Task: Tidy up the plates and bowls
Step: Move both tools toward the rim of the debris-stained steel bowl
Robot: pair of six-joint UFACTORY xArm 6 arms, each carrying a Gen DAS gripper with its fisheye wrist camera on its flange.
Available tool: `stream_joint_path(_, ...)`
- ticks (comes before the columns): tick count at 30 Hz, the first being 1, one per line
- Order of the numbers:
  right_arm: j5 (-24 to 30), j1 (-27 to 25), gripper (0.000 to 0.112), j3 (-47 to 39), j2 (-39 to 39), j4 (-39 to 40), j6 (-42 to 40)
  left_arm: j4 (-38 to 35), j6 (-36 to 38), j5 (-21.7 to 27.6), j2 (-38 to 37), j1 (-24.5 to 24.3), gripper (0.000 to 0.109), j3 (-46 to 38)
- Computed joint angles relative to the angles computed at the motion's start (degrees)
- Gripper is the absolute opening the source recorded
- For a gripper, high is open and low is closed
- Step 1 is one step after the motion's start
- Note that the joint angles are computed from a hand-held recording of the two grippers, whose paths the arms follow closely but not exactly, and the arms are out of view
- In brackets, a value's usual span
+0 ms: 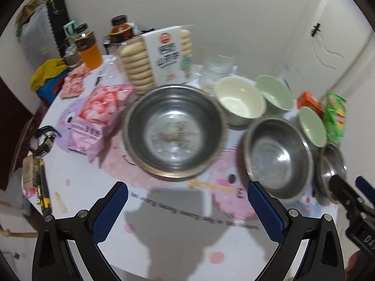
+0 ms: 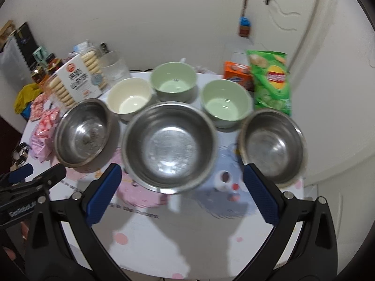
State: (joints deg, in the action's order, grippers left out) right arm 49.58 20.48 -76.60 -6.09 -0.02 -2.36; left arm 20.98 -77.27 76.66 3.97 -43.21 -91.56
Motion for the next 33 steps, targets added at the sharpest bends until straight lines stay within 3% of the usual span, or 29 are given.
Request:
stream_joint_path(8, -0.88, 4.79, 0.103, -6.47, 7.73, 3.67, -4.96, -2.54, 0.19, -3.05, -3.73, 3.24, 0.103, 8.06)
stream_joint_path(19, 6.39, 9.1, 0.103, -20.74, 22.11, 6.87, -11.19, -6.59, -0.56, -9.5, -7.04, 8.64, 0.103, 17.67)
stream_joint_path(24, 9.6, 9.53, 0.097, -25.53, 26.63, 7.33, -11.85, -8.68, -0.77, -12.3, -8.4, 10.63, 0.103, 20.9)
stream_joint_path(28, 10.17, 10.15, 0.096, -27.46, 28.77, 6.73, -12.34, -10.84, -0.05, -15.09, -8.66, 11.89, 0.094, 22.73)
stream_joint_path(33, 12.47, 10.4, 0.091, -30.7, 31.6, 7.86, -13.51, -11.72, 0.45, -15.14, -7.64, 12.72, 0.094, 22.64)
